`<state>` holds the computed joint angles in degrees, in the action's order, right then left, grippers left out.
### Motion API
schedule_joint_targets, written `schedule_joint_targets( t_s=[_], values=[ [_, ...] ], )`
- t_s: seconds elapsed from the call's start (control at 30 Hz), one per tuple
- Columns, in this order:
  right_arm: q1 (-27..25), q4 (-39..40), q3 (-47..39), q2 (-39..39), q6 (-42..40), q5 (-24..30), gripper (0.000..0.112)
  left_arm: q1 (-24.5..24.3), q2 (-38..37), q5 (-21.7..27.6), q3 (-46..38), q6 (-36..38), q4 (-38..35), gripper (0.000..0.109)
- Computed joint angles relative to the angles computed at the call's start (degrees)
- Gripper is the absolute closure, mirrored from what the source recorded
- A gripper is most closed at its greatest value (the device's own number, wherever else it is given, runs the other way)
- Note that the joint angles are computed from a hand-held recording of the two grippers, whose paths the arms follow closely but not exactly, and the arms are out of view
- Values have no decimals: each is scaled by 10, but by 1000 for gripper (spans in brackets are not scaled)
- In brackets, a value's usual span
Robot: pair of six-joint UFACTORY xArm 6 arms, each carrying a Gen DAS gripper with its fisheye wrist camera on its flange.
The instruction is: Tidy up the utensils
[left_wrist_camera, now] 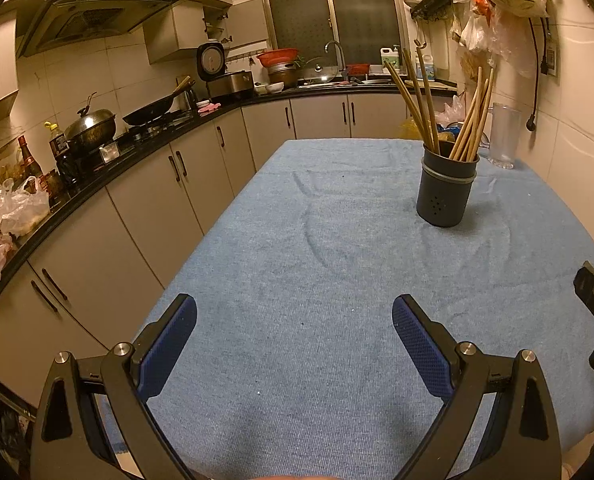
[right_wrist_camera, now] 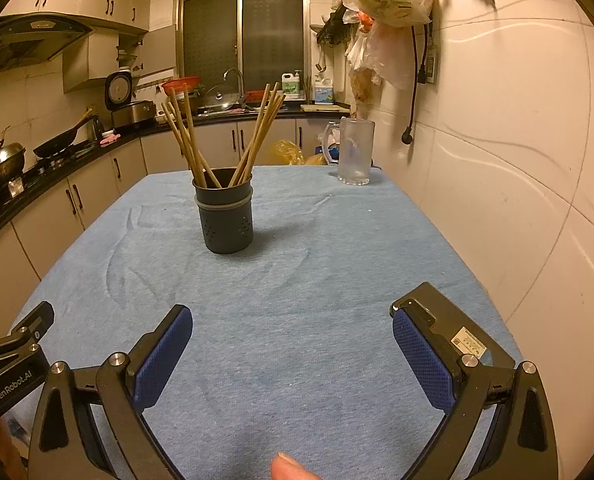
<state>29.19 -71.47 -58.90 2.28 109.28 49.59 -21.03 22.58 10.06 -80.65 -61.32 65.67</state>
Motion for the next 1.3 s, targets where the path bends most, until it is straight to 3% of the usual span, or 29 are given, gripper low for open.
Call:
schedule_joint_targets(
  t_s=[1.3],
  values=[
    [2, 8, -10, 12, -13, -7, 10, 2, 4, -4, 2, 3, -7, 11]
  ],
)
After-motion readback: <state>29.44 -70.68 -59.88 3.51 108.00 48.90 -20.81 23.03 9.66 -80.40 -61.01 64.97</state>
